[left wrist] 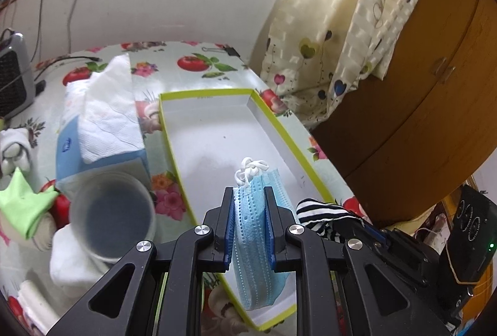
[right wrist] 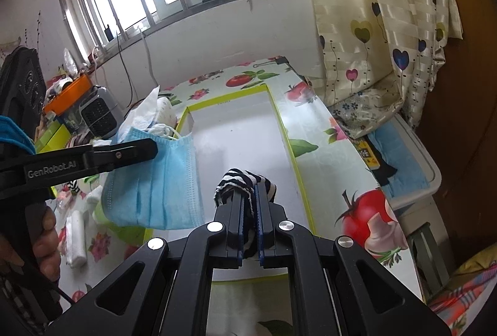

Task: Organize soft objects
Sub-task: 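Carry the blue mask and striped cloth over the yellow-rimmed white box with both grippers, then open both grippers to drop the mask and striped cloth into the box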

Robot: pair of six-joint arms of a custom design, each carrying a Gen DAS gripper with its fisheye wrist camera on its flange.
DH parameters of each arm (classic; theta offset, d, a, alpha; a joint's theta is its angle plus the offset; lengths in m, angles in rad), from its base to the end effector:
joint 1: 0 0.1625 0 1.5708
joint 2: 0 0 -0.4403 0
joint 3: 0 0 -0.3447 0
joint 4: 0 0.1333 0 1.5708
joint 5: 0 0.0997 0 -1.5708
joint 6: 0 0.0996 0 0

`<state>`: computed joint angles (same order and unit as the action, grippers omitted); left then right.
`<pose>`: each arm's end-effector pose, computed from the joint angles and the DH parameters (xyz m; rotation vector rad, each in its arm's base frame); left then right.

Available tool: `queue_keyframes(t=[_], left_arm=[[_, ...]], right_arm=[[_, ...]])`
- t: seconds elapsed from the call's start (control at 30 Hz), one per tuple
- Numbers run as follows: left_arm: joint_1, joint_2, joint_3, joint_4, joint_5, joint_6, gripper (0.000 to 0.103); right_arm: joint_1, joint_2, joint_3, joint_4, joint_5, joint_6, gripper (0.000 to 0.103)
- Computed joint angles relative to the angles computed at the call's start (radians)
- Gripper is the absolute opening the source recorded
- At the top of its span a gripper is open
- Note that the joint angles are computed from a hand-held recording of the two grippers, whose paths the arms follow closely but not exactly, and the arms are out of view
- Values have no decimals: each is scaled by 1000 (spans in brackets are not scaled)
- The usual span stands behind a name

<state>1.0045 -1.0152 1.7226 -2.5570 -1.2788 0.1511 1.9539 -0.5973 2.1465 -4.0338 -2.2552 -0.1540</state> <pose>-0.1940 -0.6070 0.2483 0.9538 2.7130 -0.4819 0.2497 -0.4314 0.0973 0.2219 -2.3242 1.2168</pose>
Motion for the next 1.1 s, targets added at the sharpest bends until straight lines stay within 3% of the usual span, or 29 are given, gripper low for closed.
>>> queue_keyframes(t=[0.27,0.57,0.87,0.93,1.0,1.07,1.1], left_arm=[[1,30,-5,7,33,-9,15],[1,45,-13,31,56,-11,29],[-9,42,4,4,92,2,43],[-11,39,11,-2,98,4,46],[-13,34,14,1,106,-1,46],[-17,29,21,-10,114,7,49],[-19,25,28,-17,123,9,50]], right_arm=[[-7,4,-8,7,-26,-5,6],[-4,13,-21,29,-68,-11,6],[5,21,-32,36,-125,-18,16],[6,18,-29,43,-122,-10,19],[9,18,-28,43,-125,-11,38],[13,19,-29,42,-126,-16,49],[17,21,-31,42,-131,-20,50]])
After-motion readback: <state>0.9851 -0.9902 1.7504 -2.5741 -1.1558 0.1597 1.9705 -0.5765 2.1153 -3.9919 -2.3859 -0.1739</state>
